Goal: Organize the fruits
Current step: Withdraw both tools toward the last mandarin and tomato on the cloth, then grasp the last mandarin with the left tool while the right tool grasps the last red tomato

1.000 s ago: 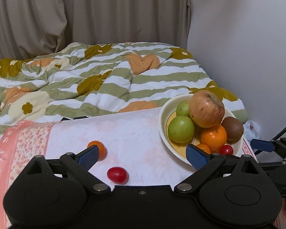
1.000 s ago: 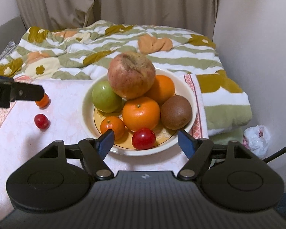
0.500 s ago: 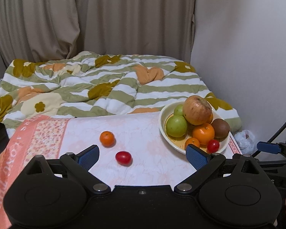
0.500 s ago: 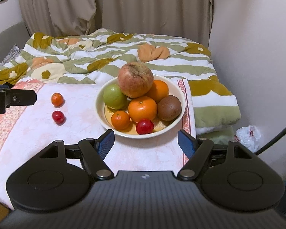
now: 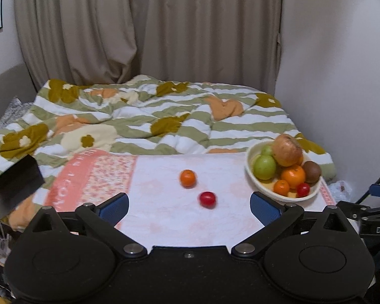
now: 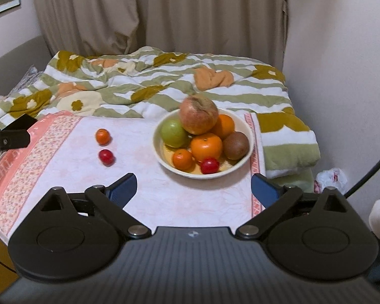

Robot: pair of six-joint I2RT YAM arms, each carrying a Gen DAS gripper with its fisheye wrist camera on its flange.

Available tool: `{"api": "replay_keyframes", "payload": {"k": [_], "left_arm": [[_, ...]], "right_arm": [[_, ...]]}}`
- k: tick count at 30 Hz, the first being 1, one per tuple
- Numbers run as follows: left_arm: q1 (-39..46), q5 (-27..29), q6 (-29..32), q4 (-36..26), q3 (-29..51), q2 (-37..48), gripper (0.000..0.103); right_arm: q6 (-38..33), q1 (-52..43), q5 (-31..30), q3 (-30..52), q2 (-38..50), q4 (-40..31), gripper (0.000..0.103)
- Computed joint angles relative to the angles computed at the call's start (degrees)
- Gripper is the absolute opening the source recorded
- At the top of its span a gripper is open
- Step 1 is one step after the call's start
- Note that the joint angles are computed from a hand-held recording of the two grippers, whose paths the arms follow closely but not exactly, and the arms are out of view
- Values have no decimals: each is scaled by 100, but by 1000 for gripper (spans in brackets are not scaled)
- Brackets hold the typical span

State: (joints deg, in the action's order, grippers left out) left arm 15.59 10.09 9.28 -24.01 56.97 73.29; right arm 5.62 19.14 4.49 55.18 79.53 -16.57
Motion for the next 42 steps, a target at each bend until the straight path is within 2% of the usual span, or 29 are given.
{"api": "replay_keyframes", "payload": {"k": [4,9,12,21,27,35,38,40,42], "left_arm": [[426,199,361,55,182,230,103],[957,744,819,1,770,907,103],[1154,1086,1176,-182,1320,1444,103],[1276,1531,2215,-938,3334,3340,103],[1121,1767,2724,-2000,5209,4874,103],[743,1789,3038,-4009,8478,7141,101],[598,1747,3145,-4527,9339,7721,92],[514,1747,3204,-4831,9845,8062,91],[438,1747,3249,-4981,10102,8264,86]], "right_arm": [[166,415,254,184,83,-98,103],[590,893,551,576,443,-163,103],[970,1197,796,941,798,-322,103],[1942,1879,1533,2261,2137,-869,103],[2497,2040,1789,3275,3199,-1331,103],[2766,2105,1886,4503,4462,-1865,103],[2746,2091,1842,4784,4778,-1941,103],[2720,2061,1768,4928,4952,-1946,103],[2693,2036,1696,5006,5070,-1921,103]]}}
